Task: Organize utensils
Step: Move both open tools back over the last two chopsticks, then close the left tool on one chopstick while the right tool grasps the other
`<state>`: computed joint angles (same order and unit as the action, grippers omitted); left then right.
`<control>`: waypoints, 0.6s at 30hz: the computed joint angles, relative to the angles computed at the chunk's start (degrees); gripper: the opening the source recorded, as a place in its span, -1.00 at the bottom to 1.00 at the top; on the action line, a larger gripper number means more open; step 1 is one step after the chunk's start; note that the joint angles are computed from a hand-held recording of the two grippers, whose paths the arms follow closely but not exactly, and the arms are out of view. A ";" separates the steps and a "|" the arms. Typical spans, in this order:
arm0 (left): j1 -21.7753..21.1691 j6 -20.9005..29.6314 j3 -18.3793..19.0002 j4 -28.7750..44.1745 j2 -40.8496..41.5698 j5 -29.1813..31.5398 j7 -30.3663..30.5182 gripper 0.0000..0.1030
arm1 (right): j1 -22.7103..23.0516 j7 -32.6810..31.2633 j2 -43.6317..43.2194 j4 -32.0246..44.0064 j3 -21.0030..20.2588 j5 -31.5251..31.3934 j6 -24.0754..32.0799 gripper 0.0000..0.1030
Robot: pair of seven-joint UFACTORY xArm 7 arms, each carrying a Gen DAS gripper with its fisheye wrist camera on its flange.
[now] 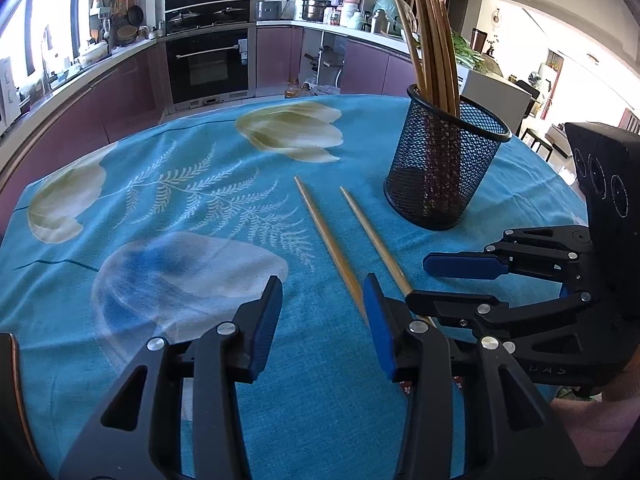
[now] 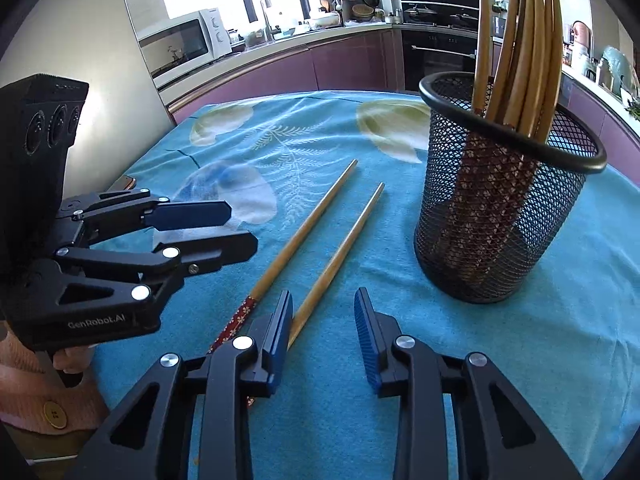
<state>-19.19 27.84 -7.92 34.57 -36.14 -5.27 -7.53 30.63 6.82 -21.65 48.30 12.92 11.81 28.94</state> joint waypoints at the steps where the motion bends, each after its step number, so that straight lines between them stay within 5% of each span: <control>1: -0.38 -0.06 0.11 0.24 0.43 -0.13 0.33 -0.21 | -0.03 0.04 0.07 0.01 -0.04 0.02 -0.08 -0.42; 18: -1.06 2.32 -0.16 2.39 4.72 -2.19 -1.27 -0.79 | -0.83 0.46 1.78 0.83 -0.34 -0.06 -1.17 -0.54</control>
<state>-20.25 30.16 -8.08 36.96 -31.42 -7.46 -8.80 29.80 7.29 -19.88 49.13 12.58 11.75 27.77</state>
